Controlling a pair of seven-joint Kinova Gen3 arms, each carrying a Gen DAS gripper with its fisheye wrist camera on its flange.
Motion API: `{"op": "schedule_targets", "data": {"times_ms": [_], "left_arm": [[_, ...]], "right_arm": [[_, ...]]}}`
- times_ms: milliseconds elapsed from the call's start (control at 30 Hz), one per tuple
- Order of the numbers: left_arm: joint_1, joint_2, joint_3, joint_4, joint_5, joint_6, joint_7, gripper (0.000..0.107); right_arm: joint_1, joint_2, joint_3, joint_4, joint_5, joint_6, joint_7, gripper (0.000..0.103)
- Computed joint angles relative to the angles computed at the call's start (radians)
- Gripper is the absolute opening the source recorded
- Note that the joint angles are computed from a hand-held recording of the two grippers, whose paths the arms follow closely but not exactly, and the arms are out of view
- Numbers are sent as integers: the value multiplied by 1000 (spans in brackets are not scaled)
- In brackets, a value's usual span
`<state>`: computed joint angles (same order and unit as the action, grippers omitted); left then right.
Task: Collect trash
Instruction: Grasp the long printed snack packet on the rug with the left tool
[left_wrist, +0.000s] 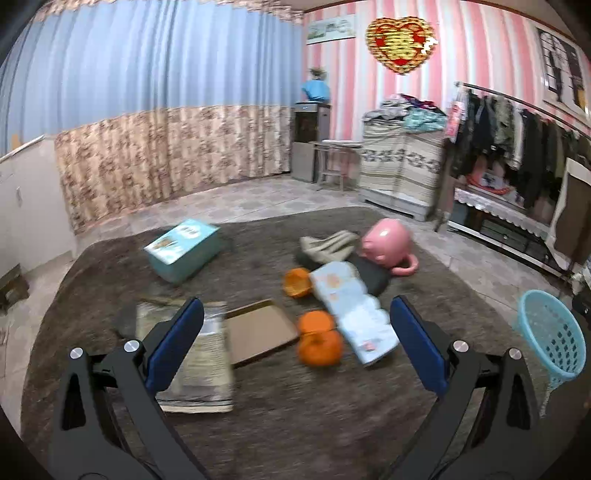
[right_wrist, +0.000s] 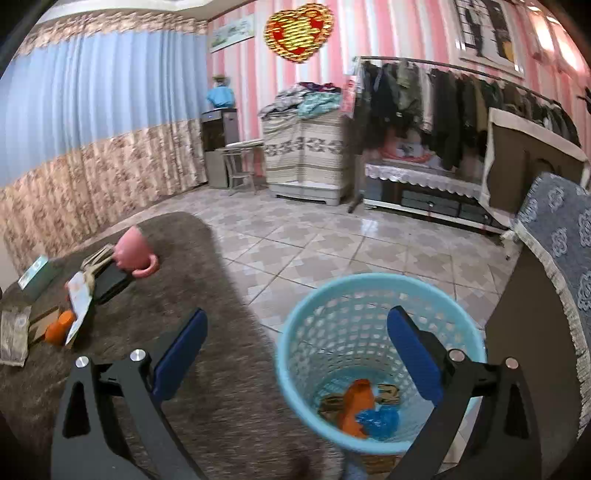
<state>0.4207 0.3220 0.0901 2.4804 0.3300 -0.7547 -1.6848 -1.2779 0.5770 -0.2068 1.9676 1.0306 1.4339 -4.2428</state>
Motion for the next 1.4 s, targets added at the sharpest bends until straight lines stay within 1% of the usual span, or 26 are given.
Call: {"op": "schedule_targets", "data": {"times_ms": [267,467,567,667,733,833,900,967,1000,1067,1100,1167,1200,1300,1400], "left_arm": [[-153,25,-39,47,-115,-5,78,97],[-252,64,-59,53,-192,22,113,97],[-275,89,-68,53,-213,24,111,97],[-314,124,-64,39,-258,39,123,97],[-316,141,-66,25,-262,52,120,97],[-340,157,-50,4,-307,71,130,97],[-364,163,-32,-1,-355,68,145,90],[-389,164,-14,-18,-410,109,157,72],[-404,163,-2,-29,-440,135,166,66],[-438,165,20,-33,-500,153,186,36],[-445,165,27,-31,-514,154,185,32],[-433,159,16,-18,-511,133,182,15],[-434,154,16,-13,-516,129,184,14],[-481,126,29,14,-572,97,212,9],[-503,87,18,43,-600,65,219,5]], "right_arm": [[7,62,22,-100,77,-48,94,96],[15,104,57,-169,100,-95,178,96],[17,124,71,-199,107,-123,221,96],[18,144,84,-233,106,-142,283,96],[17,156,95,-255,103,-154,317,96],[15,164,110,-270,101,-181,343,96],[14,167,119,-278,104,-200,353,96],[13,172,128,-288,108,-215,363,96],[13,176,132,-296,110,-223,370,96],[12,183,140,-313,117,-238,387,96],[13,188,143,-326,121,-247,400,96],[11,196,150,-348,127,-262,430,96],[11,201,153,-361,129,-270,448,96],[8,218,165,-405,136,-297,514,96],[6,234,182,-448,145,-334,563,96]]}}
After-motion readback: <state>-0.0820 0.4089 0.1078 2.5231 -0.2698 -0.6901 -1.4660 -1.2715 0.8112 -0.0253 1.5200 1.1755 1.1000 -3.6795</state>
